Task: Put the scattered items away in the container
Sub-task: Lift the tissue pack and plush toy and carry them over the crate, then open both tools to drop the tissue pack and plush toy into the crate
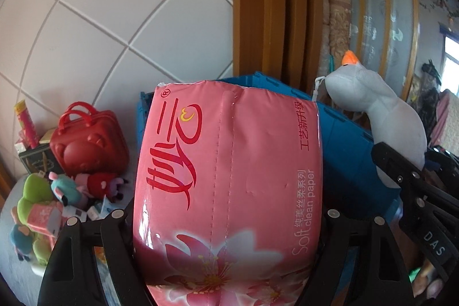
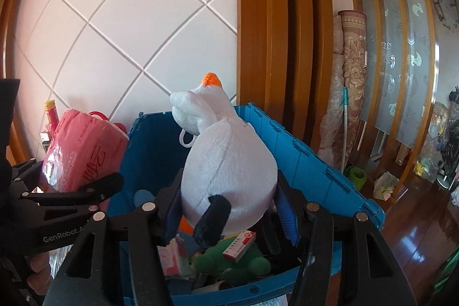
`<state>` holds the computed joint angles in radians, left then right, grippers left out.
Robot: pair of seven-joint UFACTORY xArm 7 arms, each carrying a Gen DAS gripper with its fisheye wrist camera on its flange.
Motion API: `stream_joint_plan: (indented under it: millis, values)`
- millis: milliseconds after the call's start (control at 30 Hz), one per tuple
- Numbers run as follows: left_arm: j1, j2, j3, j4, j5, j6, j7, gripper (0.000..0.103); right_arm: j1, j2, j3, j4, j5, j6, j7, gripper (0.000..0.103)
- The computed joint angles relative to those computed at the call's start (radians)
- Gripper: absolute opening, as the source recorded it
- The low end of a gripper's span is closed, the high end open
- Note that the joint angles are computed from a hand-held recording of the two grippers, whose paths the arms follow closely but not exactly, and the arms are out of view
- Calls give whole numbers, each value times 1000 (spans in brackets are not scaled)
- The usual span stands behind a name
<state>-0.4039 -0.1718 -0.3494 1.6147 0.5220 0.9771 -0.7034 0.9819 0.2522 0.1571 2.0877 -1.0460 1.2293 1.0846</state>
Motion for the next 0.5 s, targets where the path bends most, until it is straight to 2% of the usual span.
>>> stream_joint_plan:
  millis: [133, 233, 400, 467, 500]
  values:
    - [-32, 79, -23, 79, 50, 65, -30, 84, -69, -78, 12, -123, 42, -60, 27, 56]
    - [-69, 110, -9, 110, 80, 97, -53, 85, -129, -108, 35, -172, 68, -108, 27, 56]
    - [-112, 132, 24, 127, 95, 120, -73, 87, -180, -122, 63, -201, 94, -140, 14, 59]
    - [-119, 125, 32, 118, 106, 114, -83, 88, -195, -125, 67, -207, 103, -155, 11, 63]
    - [-121, 121, 33, 115, 114, 113, -86, 88, -199, -126, 70, -209, 104, -158, 11, 71]
